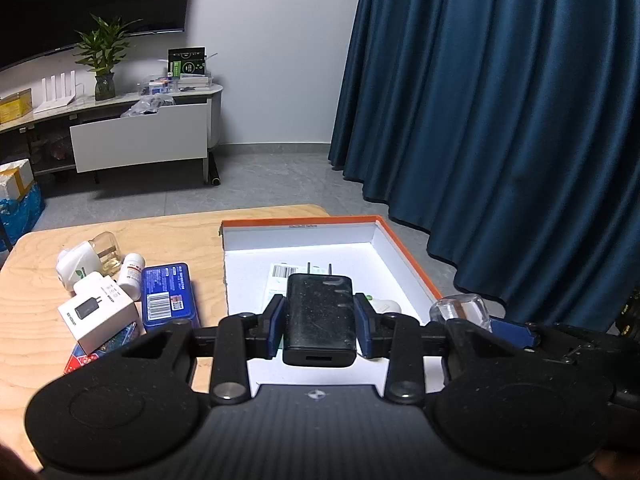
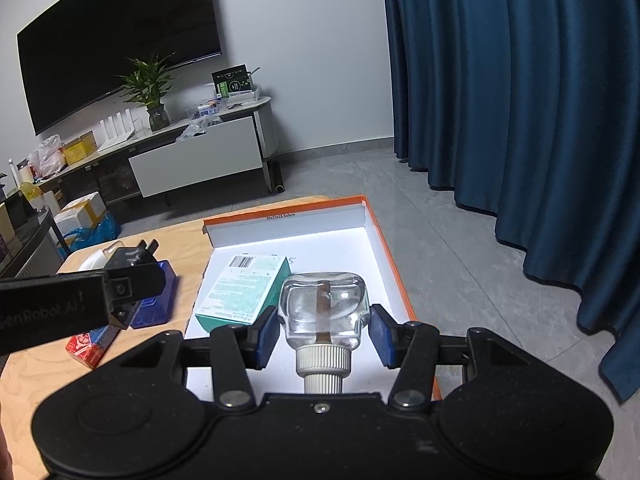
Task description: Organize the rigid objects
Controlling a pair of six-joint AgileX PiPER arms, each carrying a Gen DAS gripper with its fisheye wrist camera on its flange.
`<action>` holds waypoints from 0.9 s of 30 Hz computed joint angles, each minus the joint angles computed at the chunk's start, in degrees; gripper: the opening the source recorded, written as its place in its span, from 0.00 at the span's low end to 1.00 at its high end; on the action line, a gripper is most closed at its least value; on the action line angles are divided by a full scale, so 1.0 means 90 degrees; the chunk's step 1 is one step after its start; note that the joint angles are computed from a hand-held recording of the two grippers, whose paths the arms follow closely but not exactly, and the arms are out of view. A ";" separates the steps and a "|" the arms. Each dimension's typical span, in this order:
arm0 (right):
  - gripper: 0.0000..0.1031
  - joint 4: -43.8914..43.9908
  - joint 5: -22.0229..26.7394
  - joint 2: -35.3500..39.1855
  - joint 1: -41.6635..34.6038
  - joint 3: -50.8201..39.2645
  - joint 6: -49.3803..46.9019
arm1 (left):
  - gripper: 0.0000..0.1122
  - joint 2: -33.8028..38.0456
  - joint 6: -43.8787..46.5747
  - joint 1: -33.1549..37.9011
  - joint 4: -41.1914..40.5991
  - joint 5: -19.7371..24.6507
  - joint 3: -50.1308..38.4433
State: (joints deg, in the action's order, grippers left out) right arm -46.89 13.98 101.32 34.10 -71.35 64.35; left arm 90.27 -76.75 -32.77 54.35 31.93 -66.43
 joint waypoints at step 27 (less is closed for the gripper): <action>0.58 0.1816 0.0314 0.0760 -0.0198 -0.1332 -0.2191 | 0.33 0.0523 0.0569 0.0454 -0.0439 -0.0217 -0.0655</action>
State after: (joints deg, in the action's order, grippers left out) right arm -30.54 16.80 108.17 32.32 -83.34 44.63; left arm 94.98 -71.62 -28.69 50.40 29.98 -72.33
